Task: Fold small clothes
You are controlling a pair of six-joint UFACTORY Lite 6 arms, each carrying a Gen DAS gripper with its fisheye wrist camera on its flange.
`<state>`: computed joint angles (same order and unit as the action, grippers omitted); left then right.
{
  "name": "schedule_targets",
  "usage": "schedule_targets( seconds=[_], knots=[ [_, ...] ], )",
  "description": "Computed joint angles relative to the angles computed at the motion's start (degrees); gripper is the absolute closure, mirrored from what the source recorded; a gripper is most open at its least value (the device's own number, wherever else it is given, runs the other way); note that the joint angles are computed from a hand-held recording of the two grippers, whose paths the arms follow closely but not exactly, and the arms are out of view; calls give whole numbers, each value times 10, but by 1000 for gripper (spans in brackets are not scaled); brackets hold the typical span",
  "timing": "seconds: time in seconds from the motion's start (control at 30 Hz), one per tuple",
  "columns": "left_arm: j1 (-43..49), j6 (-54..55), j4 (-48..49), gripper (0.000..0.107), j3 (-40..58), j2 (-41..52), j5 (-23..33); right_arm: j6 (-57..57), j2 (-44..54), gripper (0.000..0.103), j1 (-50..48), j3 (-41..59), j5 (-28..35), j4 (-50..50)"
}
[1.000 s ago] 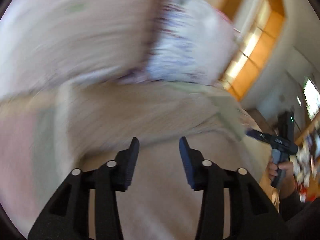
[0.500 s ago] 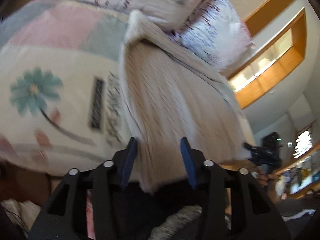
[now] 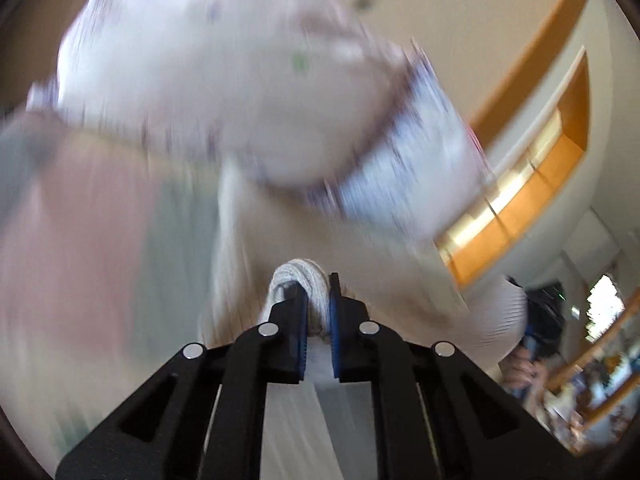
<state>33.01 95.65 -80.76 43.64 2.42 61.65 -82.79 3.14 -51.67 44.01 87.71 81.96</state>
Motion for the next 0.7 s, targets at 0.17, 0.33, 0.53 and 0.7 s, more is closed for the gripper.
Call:
schedule_targets(
  seconds=[0.17,0.33,0.53,0.7],
  knots=[
    [-171,-98,-87,81,293,237,-188,80,227,80,183,247,-293,120],
    [-149,-184,19,51,380,334,-161,133,291,44,192,288,-367,64],
    [-134,-245,94,51,408,417,-103,89,274,30,167,268,-353,42],
    [-157,-294,36,85,451,492,-56,54,253,30,135,229,-320,25]
  ],
)
